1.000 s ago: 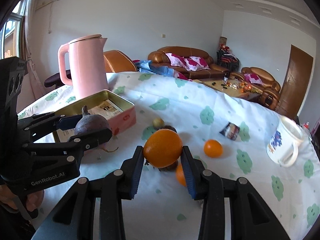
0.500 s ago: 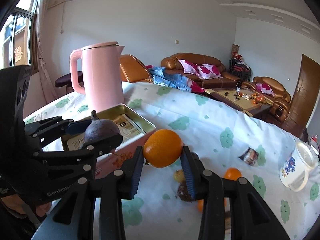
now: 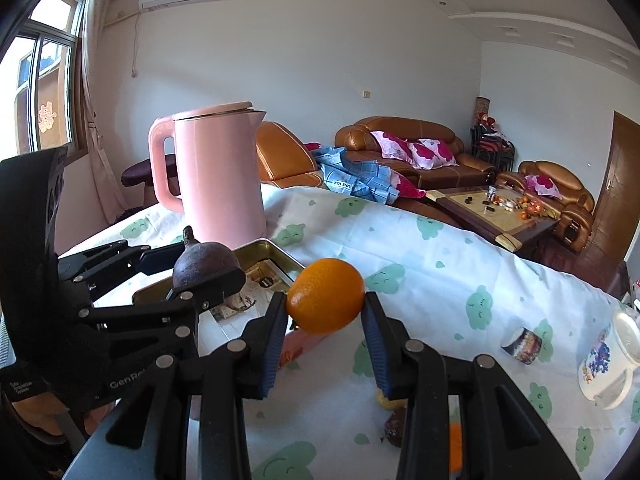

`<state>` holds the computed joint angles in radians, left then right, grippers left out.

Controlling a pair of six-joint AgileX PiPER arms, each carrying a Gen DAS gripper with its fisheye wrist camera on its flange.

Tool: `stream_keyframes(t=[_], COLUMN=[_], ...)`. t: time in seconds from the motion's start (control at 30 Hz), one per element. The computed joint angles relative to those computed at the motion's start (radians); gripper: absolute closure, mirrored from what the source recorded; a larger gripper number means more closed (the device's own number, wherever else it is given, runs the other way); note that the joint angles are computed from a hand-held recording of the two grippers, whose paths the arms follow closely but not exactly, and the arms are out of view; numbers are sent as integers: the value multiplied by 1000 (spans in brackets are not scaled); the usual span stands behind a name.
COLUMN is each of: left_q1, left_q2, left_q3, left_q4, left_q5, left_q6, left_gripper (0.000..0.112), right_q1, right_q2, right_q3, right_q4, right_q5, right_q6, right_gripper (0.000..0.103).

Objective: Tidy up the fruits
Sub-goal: 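Lift and carry the purple fruit and orange over the open tin box with both tools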

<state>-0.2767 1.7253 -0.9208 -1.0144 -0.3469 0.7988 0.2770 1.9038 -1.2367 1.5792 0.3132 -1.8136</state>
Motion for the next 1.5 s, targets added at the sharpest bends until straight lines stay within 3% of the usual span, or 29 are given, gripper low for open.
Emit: stream_keyframes(t=[0.47,0.8,1.5], left_q1=[76,116,139], left_q2=[52,85,128], left_q3=[-46,-62,-97], left_q4=[18,131,34], left_q5=[22,21,69], left_q6=[7,-109,-4], left_gripper=[62,62,62], right_q1=[42,64,94], right_q2=[101,191,256], right_q3=[-123,-186,-250], right_q4=[-119,-70,-239], right_q5=[-1,-4,-21], right_q6=[158,154,301], right_gripper=[63,63,63])
